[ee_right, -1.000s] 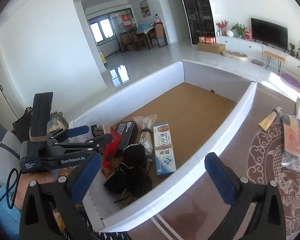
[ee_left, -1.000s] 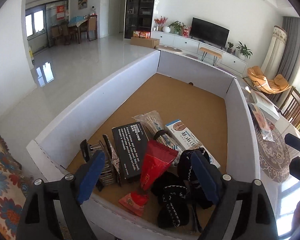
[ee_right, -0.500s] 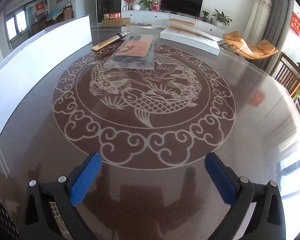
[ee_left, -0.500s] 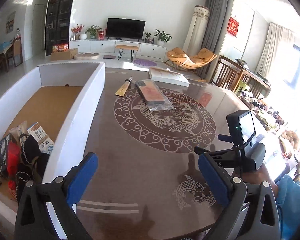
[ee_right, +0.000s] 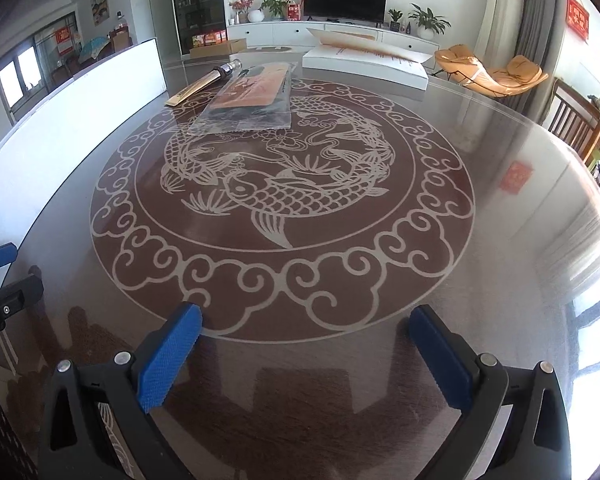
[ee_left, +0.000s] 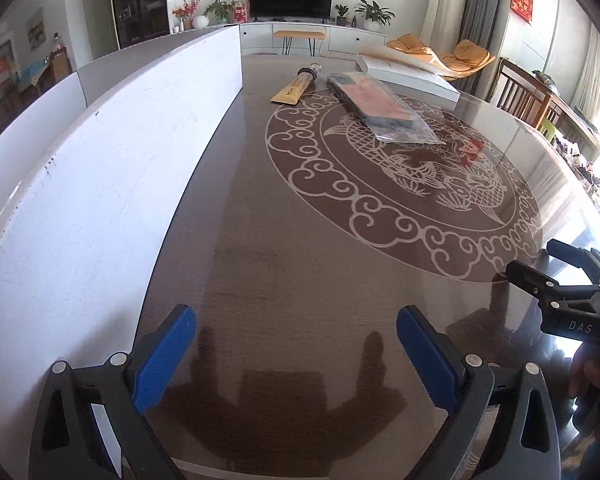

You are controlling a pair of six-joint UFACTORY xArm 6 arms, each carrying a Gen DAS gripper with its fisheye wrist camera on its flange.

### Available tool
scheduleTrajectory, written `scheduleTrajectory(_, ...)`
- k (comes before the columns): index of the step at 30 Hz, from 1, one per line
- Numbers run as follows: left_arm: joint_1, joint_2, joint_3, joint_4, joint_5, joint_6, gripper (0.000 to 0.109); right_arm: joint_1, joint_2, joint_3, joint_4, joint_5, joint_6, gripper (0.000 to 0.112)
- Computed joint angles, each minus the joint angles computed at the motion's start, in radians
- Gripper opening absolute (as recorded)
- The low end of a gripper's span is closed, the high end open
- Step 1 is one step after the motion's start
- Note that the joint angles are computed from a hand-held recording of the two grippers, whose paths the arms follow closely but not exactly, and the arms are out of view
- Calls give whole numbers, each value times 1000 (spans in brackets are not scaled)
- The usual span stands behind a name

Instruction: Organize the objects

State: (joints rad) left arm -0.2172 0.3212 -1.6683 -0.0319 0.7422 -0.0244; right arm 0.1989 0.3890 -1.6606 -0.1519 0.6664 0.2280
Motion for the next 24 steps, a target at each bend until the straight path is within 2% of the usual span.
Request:
scheduleTrajectory(6,-3,43,-40,18,12,25,102,1,2,-2,-1,1,1,103)
scheduleTrajectory(9,-8,17,15,49,-40,27,103,0,2,-2,-1,1,1,103)
scheduleTrajectory(13,-6,37,-24,32,-6,40,103,0,1,-2,-1,1,1,103)
scheduleTrajectory(17,-5,101,-134,11,74,79,103,1,2,-2,-1,1,1,103)
scheduleTrajectory(22,-1,66,-58,-40,-12,163,103,-1,4,-6,9,4,-10,103)
scheduleTrajectory(24,-1,66,-57,-39,-15,160,103,-6,40,-84,71,85,-98,103)
